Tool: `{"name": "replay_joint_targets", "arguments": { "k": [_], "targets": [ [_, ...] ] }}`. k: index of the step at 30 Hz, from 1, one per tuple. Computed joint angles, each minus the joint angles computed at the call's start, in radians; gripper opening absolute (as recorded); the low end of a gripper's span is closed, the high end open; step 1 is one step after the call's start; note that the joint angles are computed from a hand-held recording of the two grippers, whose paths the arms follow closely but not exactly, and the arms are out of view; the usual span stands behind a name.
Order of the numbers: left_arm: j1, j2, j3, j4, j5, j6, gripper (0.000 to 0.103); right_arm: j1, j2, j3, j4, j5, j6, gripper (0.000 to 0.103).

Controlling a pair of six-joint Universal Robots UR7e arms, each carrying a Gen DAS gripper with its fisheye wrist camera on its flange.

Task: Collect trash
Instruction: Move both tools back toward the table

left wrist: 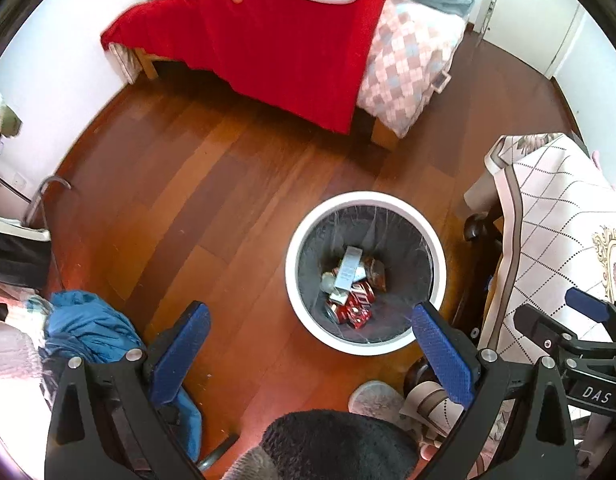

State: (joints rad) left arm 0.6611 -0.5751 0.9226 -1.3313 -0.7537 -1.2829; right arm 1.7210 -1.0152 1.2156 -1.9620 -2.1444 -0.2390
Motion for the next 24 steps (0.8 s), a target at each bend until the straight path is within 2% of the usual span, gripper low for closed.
{"name": "replay_joint_targets", "arguments": {
  "k": [9,14,16,20,23,24],
  "targets": [
    [-0.068,-0.019,-0.016,0.034,0.042,-0.016,0.103,0.034,-0.091,0.034,-0.019,0.061,-0.011,0.103],
    [-0.108,-0.014,-0.048,0.052,0.058,-0.019,0.103,0.048,-0.147,0.036,-0.009,0.12,-0.003,0.103],
    [-0.12,0.008,-0.092,0.094,0.062,-0.042,0.103,0.048,-0.17,0.032,0.003,0.145,0.006,0.103],
    [-0.143,0.091,-0.233,0.206,0.078,-0.088,0.103,0.017,-0.216,0.004,0.061,0.261,0.057,0.103],
    [-0.149,0.148,-0.297,0.164,0.079,-0.043,0.103,-0.019,-0.252,-0.016,0.086,0.297,0.092,0.103],
    [-0.147,0.201,-0.366,0.166,0.079,-0.009,0.103,-0.037,-0.263,-0.026,0.093,0.301,0.102,0.103]
  ]
}}
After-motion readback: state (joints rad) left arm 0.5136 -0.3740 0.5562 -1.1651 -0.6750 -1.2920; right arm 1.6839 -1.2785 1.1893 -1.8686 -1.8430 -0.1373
